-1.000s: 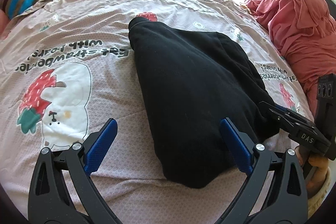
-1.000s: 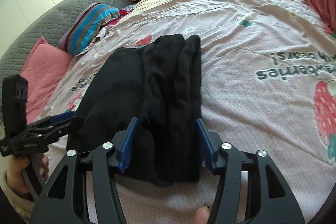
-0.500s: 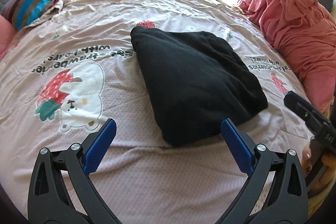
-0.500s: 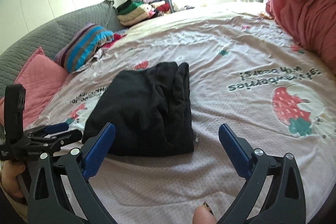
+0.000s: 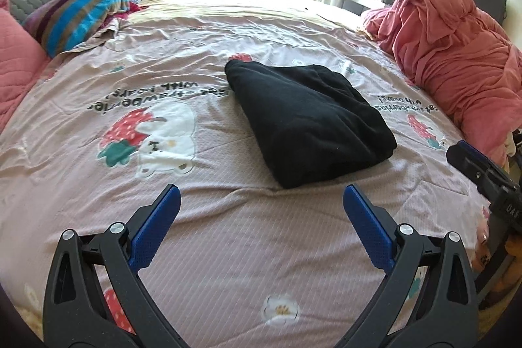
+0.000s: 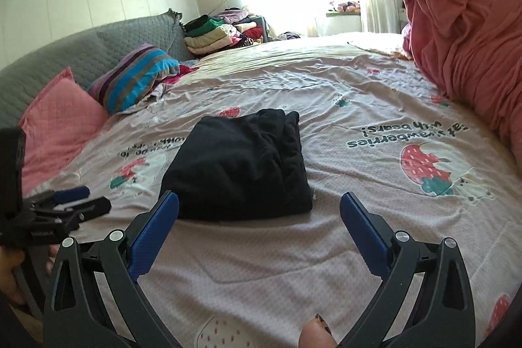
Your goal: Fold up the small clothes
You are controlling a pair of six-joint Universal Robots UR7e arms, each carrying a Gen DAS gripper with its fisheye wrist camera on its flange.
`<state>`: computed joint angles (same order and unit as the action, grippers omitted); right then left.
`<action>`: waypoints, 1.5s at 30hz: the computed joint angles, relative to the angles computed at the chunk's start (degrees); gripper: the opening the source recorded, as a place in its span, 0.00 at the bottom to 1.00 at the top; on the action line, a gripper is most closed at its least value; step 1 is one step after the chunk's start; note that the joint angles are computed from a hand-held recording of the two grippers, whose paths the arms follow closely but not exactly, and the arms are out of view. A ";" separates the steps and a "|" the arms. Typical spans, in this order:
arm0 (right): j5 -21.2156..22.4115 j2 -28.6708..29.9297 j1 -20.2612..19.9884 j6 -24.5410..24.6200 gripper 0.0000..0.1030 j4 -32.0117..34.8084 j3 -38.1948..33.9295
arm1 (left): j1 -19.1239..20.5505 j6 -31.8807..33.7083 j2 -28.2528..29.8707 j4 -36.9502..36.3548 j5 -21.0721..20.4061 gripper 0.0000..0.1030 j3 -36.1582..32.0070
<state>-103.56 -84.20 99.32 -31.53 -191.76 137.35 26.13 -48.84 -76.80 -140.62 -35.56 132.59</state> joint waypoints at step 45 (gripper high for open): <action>-12.40 6.52 3.69 3.42 0.96 -16.92 9.83 | -8.17 -19.30 -9.85 16.07 1.03 0.91 8.75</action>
